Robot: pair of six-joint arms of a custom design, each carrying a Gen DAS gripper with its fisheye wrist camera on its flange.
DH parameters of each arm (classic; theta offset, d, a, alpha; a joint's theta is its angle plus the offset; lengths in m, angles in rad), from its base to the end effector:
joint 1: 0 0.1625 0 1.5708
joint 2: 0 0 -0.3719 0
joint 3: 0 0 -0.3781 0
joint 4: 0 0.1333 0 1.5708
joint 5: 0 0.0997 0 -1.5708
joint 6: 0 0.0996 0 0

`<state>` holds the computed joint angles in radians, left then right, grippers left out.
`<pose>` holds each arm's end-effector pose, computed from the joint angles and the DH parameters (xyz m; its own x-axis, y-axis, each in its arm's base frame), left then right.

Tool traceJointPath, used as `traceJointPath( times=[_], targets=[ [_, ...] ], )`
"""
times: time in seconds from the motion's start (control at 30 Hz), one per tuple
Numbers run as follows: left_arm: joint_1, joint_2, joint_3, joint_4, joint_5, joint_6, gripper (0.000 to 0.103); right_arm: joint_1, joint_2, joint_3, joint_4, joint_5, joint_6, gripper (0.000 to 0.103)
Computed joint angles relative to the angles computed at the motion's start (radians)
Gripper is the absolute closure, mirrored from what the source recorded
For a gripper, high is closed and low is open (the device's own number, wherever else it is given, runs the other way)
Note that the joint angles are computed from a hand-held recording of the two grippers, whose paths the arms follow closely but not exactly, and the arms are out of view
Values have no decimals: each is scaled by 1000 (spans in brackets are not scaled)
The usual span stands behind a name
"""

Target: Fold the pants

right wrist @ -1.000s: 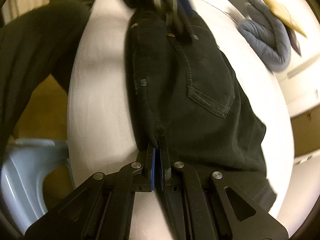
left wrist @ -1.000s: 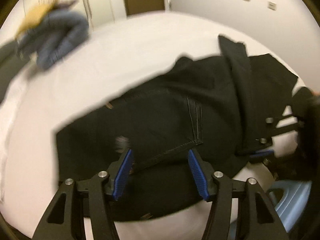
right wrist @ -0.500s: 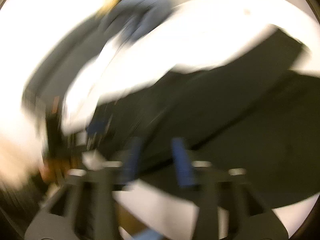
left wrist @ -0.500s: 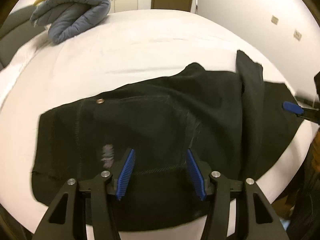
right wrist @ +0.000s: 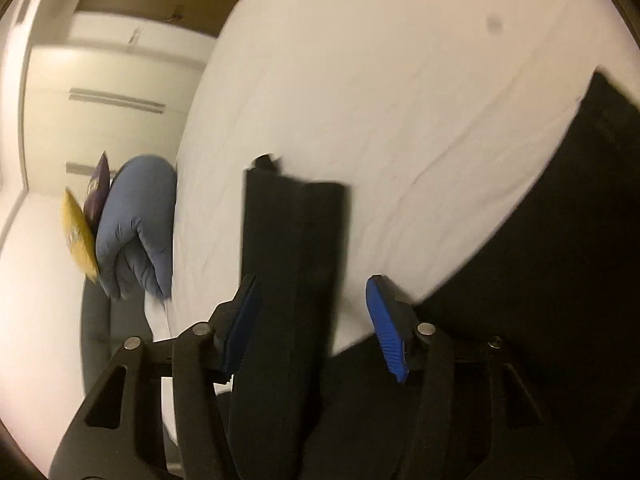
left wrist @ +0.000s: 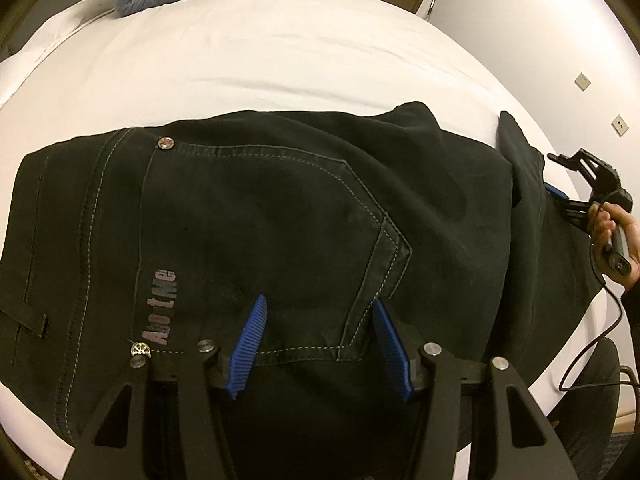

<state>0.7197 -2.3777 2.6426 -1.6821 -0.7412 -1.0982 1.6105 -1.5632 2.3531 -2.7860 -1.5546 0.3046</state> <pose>-0.0025 -0.2772 0.2391 -0.8256 -0.3150 -0.4681 0.0176 0.8148 -0.5794 0.1507 -0.3952 0.2163 -0.9637 0.2288 -0.1378 0.2651 0.8822 -0.3892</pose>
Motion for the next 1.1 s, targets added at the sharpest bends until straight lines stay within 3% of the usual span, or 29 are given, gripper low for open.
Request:
traceJointPath(
  times=[0.1,0.27,0.4,0.6,0.67,0.77,0.87,0.93,1.1],
  targets=[
    [-6,7,-3,10,4,-12,46,2,85,-34,-60,1,0,57],
    [1,40,-11,-12,5,-10,46,40,214,-83,-99,-18,17,99],
    [18,82,-14,-66,3,9,46,86,277,-123,-158,-63,17,101],
    [40,88,-19,-102,-3,38,46,152,-75,49,-157,-52,-7,101],
    [48,74,-20,-102,-4,50,46,173,-216,113,-147,-100,2,101],
    [59,63,-26,-96,-6,61,46,128,-423,222,-78,-206,43,101],
    [70,71,-37,-92,-7,68,46,-23,-629,341,28,-182,77,101],
    [77,77,-42,-95,-8,72,46,-58,-694,393,42,-189,89,101],
    [89,97,-57,-104,-9,68,45,-6,-640,420,-54,-228,126,101]
  ],
)
